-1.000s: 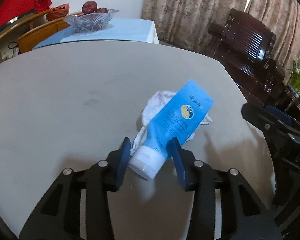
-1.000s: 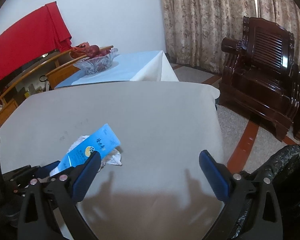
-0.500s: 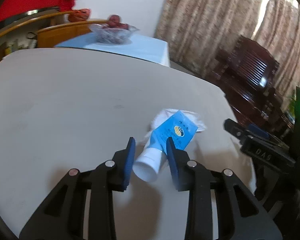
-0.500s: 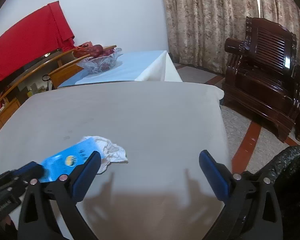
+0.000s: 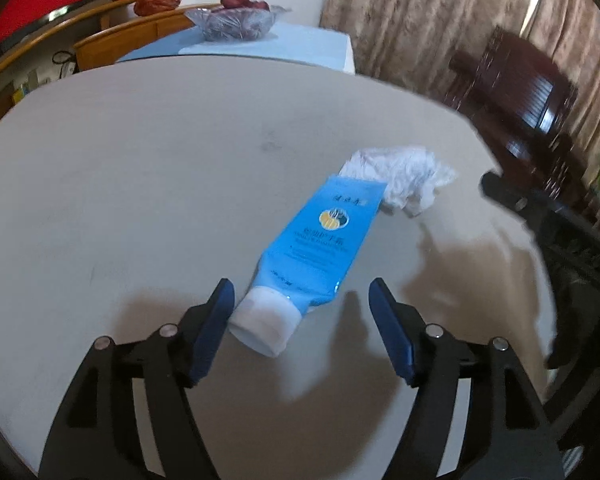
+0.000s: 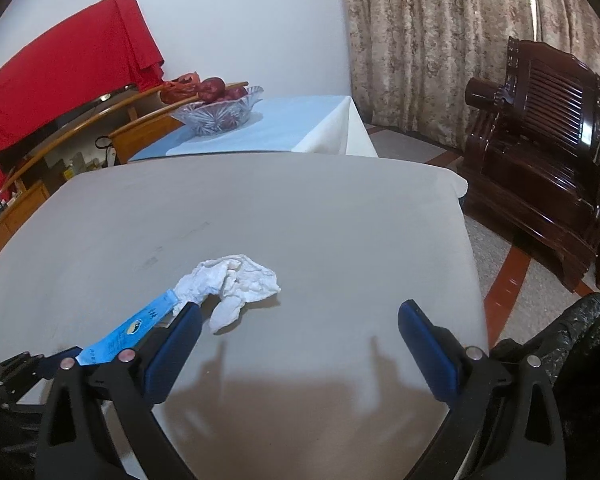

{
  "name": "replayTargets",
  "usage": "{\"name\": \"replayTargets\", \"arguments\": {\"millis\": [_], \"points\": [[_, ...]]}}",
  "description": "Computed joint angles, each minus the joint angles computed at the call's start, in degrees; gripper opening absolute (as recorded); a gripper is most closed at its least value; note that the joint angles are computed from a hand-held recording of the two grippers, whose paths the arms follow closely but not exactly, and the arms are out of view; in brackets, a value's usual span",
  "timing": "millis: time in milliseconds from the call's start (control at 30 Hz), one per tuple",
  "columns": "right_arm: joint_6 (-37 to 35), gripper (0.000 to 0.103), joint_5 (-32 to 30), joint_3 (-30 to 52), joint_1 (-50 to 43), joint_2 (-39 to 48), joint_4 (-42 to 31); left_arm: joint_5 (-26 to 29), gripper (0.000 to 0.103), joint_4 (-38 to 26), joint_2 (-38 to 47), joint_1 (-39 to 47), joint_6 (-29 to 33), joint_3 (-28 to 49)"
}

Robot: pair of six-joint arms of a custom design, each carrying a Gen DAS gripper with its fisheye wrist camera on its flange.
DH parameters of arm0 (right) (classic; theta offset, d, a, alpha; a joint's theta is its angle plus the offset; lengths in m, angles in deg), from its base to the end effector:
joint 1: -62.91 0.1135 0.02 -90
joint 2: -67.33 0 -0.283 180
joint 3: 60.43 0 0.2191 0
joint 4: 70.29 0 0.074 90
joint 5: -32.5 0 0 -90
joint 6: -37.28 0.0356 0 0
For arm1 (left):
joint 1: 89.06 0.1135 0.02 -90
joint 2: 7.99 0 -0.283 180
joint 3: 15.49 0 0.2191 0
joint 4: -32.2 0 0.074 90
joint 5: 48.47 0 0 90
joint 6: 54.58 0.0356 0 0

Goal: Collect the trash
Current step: 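Grasp the blue tube with the left tool while the right tool grasps the white tissue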

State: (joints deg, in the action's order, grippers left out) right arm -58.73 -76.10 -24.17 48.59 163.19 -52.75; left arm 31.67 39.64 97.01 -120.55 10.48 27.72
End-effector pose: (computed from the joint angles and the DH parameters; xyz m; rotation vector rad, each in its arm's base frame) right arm 0.2351 -0.0483 0.1339 -0.0004 2.2655 0.1869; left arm 0.2252 -0.1308 0.1051 0.0738 2.5083 -0.1907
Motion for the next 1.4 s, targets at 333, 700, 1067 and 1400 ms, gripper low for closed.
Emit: {"name": "replayTargets", "arguments": {"millis": [333, 700, 1067, 1400], "points": [[0.1, 0.096, -0.4, 0.2, 0.3, 1.0, 0.1, -0.6, 0.030, 3.8, 0.6, 2.0, -1.1, -1.0], [2.2, 0.096, 1.6, 3.0, 6.9, 3.8, 1.5, -4.7, 0.029, 5.4, -2.1, 4.7, -0.8, -2.3], [4.4, 0.096, 7.3, 8.7, 13.5, 9.5, -1.0, -4.5, 0.029, 7.1, 0.6, 10.4, 2.5, 0.0], [2.4, 0.042, 7.8, 13.1, 16.2, 12.1, -9.3, -4.0, 0.029, 7.9, 1.1, 10.6, 2.3, 0.3]]}}
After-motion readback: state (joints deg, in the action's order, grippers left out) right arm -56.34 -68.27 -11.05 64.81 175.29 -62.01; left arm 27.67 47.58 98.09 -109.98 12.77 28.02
